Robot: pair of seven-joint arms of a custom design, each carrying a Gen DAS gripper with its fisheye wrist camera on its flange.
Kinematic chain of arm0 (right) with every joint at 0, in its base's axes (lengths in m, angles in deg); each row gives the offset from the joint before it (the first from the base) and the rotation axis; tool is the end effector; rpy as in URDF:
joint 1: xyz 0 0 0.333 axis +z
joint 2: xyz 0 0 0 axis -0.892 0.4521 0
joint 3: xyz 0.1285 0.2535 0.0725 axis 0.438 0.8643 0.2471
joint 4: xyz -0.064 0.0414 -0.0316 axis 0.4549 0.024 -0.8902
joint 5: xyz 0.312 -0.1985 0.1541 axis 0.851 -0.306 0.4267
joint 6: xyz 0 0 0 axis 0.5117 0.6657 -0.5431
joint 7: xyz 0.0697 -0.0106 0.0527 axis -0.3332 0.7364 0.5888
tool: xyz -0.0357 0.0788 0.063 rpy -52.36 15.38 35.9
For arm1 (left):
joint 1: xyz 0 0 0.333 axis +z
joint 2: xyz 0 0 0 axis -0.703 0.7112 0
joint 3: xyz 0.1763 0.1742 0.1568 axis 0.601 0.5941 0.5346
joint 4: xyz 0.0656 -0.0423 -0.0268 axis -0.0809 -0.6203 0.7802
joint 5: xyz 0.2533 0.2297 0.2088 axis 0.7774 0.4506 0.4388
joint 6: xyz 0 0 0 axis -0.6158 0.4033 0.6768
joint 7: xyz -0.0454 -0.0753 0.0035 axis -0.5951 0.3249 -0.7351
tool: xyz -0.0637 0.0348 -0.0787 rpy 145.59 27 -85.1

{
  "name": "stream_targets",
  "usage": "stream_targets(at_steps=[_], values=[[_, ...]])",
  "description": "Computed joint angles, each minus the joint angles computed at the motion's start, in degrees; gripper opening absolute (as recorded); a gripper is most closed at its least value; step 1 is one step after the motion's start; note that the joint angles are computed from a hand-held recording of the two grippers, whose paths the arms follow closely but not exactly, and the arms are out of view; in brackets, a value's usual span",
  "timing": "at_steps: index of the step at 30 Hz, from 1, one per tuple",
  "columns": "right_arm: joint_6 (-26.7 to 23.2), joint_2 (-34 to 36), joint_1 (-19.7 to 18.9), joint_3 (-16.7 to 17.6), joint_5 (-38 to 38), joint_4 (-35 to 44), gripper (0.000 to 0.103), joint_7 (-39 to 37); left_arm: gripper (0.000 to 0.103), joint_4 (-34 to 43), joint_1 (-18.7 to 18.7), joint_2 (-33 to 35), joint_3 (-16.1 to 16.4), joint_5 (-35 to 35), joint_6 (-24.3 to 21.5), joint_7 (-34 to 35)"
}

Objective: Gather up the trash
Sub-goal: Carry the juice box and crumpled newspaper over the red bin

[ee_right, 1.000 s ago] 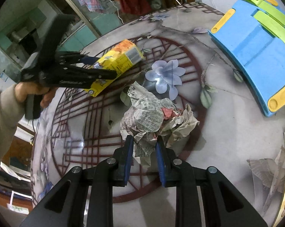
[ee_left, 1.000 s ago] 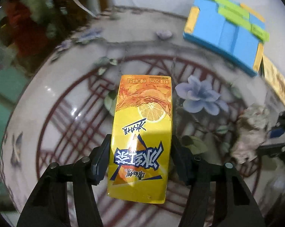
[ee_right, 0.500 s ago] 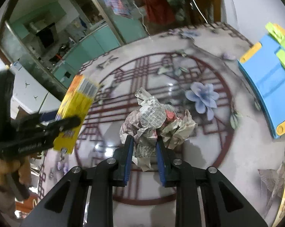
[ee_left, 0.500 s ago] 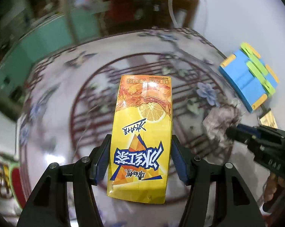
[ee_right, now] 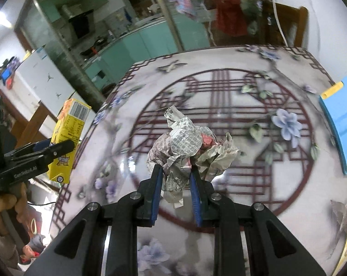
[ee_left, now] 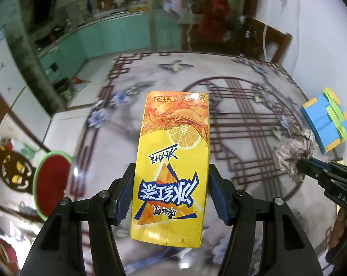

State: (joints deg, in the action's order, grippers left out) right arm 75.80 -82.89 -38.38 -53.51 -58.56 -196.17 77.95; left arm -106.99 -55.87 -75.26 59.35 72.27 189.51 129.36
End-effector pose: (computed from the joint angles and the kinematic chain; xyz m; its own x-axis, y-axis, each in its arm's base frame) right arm 0.4475 0.3640 0.5391 0.0175 -0.9444 -0.3284 -0.8000 0.1838 -0.5711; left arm 0.4935 -0.1800 0.5882 -0.2467 -0.9691 -0.0046 -0.7871 0.2032 -0.5824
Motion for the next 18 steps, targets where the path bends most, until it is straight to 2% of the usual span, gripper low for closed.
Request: stream_targets(at_steps=[6,18], values=[[-2.5,4.6,2.3,0.6,-3.0,6.5,0.021,0.4,0.059,-3.3,1.1,-2.9,1.5,-0.1,1.1,0.1],[-8.2,15.0,10.0,-2.4,-7.7,20.8,0.021,3.3,0.059,-6.2,3.4,-5.4,5.5,-2.4,2.1,5.8]])
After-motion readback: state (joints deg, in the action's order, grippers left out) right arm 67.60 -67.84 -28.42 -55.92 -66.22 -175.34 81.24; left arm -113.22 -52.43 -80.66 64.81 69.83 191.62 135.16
